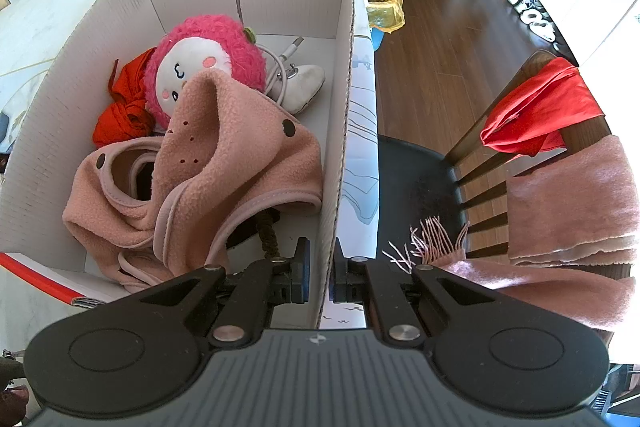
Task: Organize objects
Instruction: 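Move the left gripper back to the blue card box on the placemat, then close the left gripper on the blue card box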
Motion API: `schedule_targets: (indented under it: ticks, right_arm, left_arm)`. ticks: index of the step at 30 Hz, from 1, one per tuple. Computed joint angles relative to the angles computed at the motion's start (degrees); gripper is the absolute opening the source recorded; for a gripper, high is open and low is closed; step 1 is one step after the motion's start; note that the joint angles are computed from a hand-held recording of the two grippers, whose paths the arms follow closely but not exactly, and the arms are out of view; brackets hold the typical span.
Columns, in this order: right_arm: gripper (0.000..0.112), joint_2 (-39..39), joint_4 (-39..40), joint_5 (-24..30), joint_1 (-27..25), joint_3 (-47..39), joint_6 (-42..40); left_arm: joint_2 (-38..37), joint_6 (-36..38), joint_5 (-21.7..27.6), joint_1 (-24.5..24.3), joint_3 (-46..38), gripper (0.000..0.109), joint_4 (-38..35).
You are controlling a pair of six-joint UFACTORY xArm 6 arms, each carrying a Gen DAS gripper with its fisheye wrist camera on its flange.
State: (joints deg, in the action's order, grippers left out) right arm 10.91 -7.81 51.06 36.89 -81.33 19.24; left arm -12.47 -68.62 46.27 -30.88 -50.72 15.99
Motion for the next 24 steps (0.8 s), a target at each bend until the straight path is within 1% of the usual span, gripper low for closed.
schedule_targets:
  ticks: [4,7,8,11,13,14,18,24]
  right_arm:
    - [0.008,-0.2,0.0,-0.1,-0.1,0.3,-0.2]
    - [0.008,0.0,0.0,0.0,0.0,0.0,-0.1]
    - [0.008,0.1,0.0,0.0,0.0,-0.1,-0.1]
    - [0.008,0.2,0.1,-0.1,-0.1,-0.2,-0.2]
    - [0.008,0.1,0.2,-0.3,-0.1,0.0,-0.4]
    - [0.008,0.4,0.2,0.1,0.1,-0.6,-0.3]
    - [0.008,0.5,0.3,0.3,0.1,-0.9,-0.3]
    - [0.008,1.2,0.0,0.6,0.3,-1.8,0.2]
  left_arm:
    - [2.8,-2.8,2.6,-0.6,-2.4,0.097,1.5]
    - [3.7,-4.2,2.9,-0.8,-2.7,0.092,2.2]
    - [3.8,-4.4,3.2,-1.0,-2.8,0.088,2.4]
    - [4.8,-4.9,4.1,-1.5,-3.7,0.082,3.8]
    - [4.6,-5.1,4.2,-1.7,-3.6,0.078,4.4]
    - [4.5,-5.1,4.3,-1.9,-3.7,0.073,4.7]
    - [4.2,-5.2,4.5,-2.3,-3.7,0.063,5.4]
    - [2.9,-2.9,4.8,-3.2,-3.4,0.057,5.6]
